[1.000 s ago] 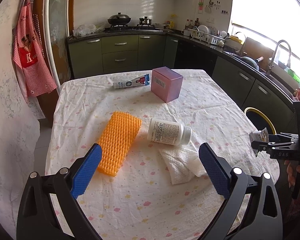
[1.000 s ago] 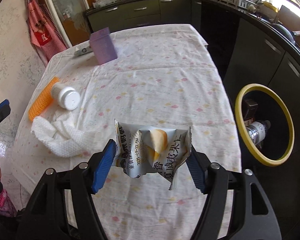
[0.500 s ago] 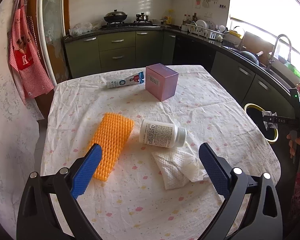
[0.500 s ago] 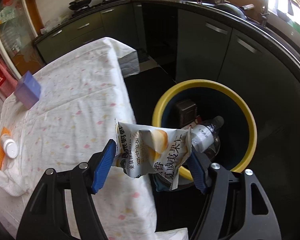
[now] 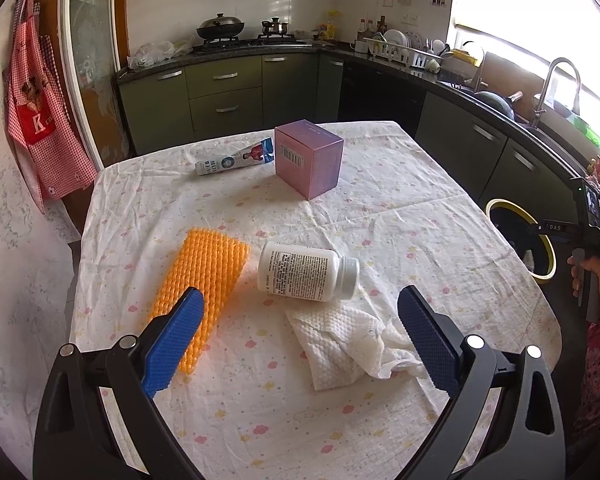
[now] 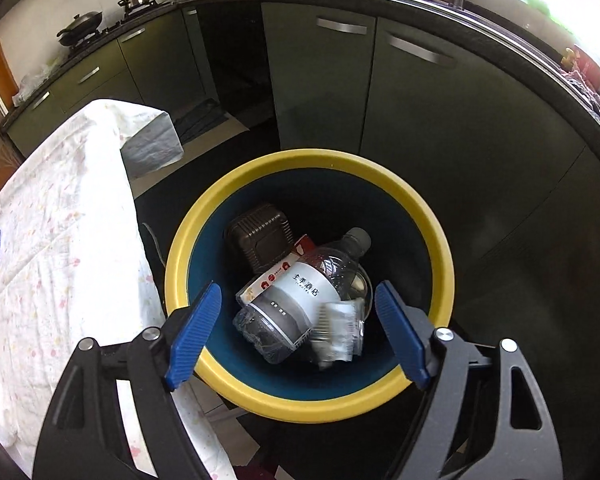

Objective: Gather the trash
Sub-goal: 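Carry the snack wrapper over the bin and open the right gripper, then grasp the white pill bottle with the left gripper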

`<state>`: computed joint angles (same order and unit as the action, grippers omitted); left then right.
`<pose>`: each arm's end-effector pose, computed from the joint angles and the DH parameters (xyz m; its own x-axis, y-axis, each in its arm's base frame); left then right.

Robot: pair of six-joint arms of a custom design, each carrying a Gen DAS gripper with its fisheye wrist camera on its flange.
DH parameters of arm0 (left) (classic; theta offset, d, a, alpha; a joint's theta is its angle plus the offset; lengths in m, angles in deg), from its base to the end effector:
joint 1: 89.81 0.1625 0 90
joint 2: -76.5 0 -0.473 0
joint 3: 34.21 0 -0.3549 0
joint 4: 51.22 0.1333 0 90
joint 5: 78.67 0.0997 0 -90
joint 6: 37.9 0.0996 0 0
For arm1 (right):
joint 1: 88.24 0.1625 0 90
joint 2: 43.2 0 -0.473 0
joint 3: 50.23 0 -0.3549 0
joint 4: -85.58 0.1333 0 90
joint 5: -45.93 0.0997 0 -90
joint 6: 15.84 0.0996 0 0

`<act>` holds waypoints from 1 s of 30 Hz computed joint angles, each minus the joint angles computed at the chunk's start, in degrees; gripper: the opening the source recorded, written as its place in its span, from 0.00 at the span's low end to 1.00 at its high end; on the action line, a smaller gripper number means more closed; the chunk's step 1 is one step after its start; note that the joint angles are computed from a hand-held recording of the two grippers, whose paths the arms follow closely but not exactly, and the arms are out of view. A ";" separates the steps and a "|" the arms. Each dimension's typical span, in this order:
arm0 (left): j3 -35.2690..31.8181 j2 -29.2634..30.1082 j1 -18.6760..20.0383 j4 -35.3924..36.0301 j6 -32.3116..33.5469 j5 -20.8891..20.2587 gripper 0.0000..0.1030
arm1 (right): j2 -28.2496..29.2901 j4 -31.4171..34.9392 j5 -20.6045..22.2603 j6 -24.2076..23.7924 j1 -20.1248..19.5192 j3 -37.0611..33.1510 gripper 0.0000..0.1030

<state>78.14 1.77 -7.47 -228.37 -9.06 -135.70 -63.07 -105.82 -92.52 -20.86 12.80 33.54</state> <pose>0.1147 -0.5542 0.4238 -0.7349 0.0488 -0.6764 0.5035 0.7074 -0.4960 0.1956 -0.6957 0.0128 -0.7221 0.2508 0.6447 -0.2159 0.8037 -0.5545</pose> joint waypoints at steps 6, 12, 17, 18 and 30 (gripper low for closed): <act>-0.66 0.79 0.24 1.02 -0.23 0.09 0.93 | -0.37 -4.43 1.62 -0.88 1.59 5.02 0.75; -2.33 1.81 0.84 5.00 0.19 -1.12 0.93 | -0.46 -4.86 5.23 -0.76 3.19 9.37 0.75; -7.13 4.59 1.89 9.94 0.21 -1.78 0.93 | -0.21 -5.09 6.87 -1.25 4.35 9.96 0.75; -8.22 5.34 2.05 10.90 0.39 -1.67 0.93 | -0.12 -5.20 7.10 -1.41 4.53 9.98 0.75; -17.18 12.59 4.28 17.56 0.76 -0.01 0.93 | 1.12 -1.50 8.76 -1.49 4.93 7.58 0.76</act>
